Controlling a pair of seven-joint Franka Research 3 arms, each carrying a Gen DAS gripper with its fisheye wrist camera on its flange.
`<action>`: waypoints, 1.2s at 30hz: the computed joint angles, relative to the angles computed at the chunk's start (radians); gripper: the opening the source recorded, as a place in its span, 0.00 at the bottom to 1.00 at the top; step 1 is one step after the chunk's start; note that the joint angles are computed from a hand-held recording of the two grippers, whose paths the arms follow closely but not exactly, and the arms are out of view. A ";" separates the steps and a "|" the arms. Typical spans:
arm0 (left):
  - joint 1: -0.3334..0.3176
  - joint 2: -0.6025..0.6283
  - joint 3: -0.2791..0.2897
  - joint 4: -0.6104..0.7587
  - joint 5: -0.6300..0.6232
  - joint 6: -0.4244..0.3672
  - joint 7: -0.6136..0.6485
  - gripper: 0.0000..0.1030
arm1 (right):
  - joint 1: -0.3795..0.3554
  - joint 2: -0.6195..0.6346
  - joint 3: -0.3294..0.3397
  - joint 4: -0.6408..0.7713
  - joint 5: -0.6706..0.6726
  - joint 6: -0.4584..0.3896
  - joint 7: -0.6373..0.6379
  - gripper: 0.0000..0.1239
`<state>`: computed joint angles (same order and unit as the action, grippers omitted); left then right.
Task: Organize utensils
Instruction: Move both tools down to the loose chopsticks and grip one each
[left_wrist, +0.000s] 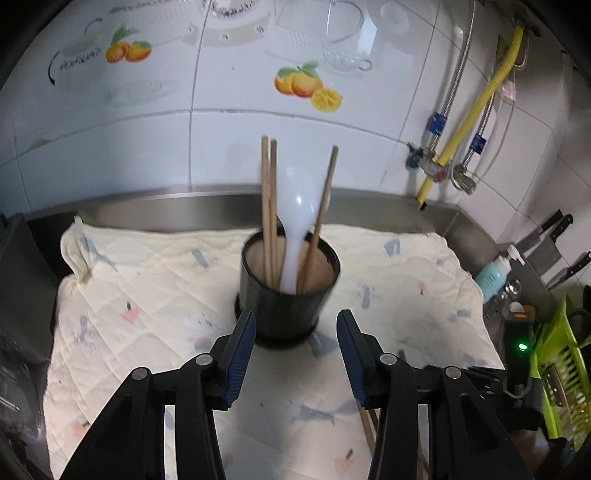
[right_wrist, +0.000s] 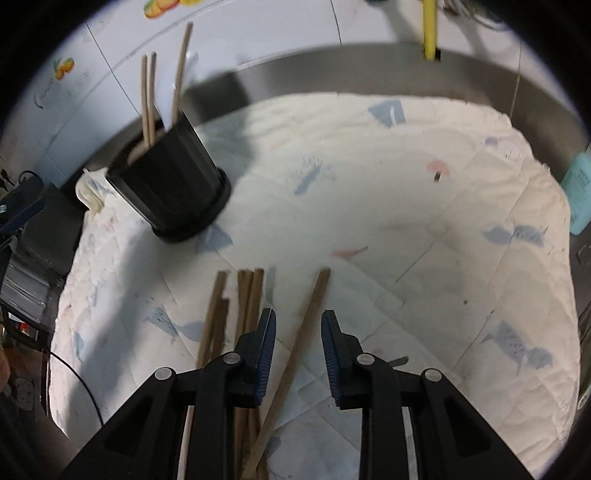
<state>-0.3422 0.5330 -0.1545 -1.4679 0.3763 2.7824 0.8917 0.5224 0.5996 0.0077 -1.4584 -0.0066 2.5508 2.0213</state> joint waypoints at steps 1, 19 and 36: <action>0.006 0.000 -0.010 -0.002 -0.009 -0.002 0.011 0.48 | 0.001 0.008 -0.001 0.011 0.000 -0.011 0.002 0.22; 0.013 0.160 -0.120 0.164 -0.233 -0.216 0.271 0.47 | 0.028 -0.009 -0.034 -0.026 -0.081 -0.015 0.075 0.08; -0.109 0.436 -0.076 0.548 -0.255 -0.486 0.290 0.33 | 0.009 -0.138 -0.029 -0.206 -0.108 0.124 0.112 0.08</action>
